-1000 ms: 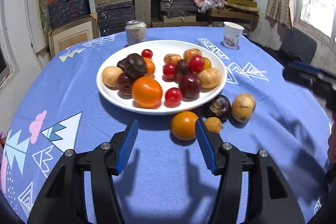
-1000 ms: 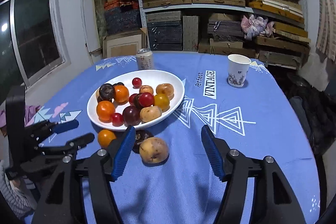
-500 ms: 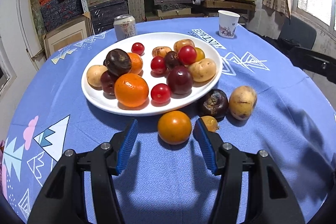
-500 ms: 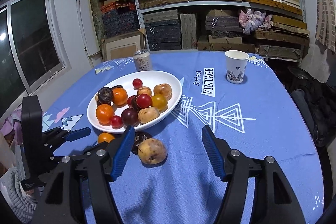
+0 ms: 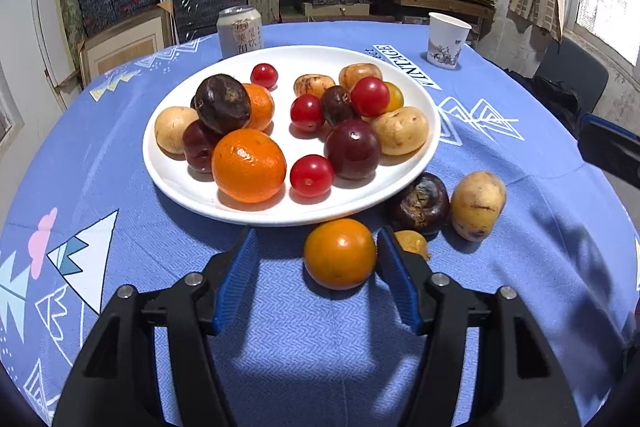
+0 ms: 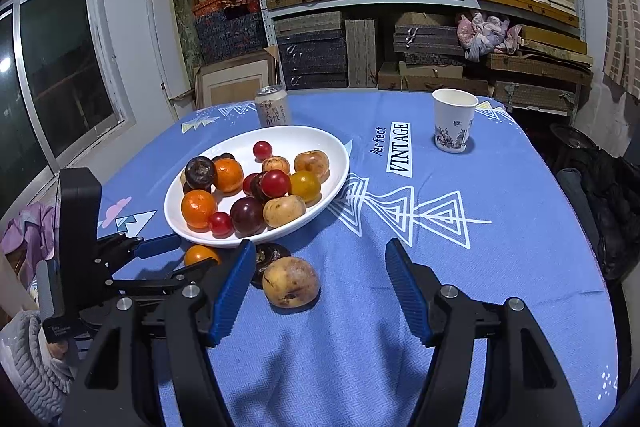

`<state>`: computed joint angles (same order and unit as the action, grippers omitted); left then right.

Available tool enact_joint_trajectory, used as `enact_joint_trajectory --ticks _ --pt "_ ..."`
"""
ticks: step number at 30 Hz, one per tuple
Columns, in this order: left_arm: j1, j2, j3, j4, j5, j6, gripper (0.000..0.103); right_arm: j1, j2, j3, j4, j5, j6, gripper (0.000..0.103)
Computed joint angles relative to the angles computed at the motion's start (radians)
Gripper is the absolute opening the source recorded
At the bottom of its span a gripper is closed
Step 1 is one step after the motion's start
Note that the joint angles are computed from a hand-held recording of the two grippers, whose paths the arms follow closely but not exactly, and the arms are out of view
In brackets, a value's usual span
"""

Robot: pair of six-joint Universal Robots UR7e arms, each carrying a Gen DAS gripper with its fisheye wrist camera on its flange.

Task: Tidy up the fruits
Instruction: 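Grasp the orange with left tool while right tool approaches pale yellow fruit, then grasp pale yellow fruit with right tool while left tool holds the orange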

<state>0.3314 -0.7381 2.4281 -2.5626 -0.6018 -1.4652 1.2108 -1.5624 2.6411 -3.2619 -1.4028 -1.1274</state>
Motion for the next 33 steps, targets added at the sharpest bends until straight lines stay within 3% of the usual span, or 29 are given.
enact_joint_trajectory --ticks 5,17,19,26,33 --pt "0.010 -0.001 0.012 -0.045 -0.004 0.011 0.064 0.002 0.005 0.001 -0.004 -0.005 0.000 0.068" --pt "0.016 0.022 0.035 -0.202 -0.015 0.120 0.046 0.003 0.014 0.000 -0.004 -0.016 -0.004 0.068" --pt "0.013 0.030 0.039 -0.242 -0.024 0.148 0.037 0.003 0.016 0.001 -0.003 -0.018 -0.006 0.068" --pt "-0.045 -0.016 0.076 -0.173 -0.024 0.030 0.037 0.025 0.079 -0.003 -0.027 -0.104 -0.045 0.068" --pt "-0.147 -0.149 0.116 0.169 -0.003 -0.280 0.037 0.046 0.182 0.014 -0.164 -0.175 -0.080 0.068"
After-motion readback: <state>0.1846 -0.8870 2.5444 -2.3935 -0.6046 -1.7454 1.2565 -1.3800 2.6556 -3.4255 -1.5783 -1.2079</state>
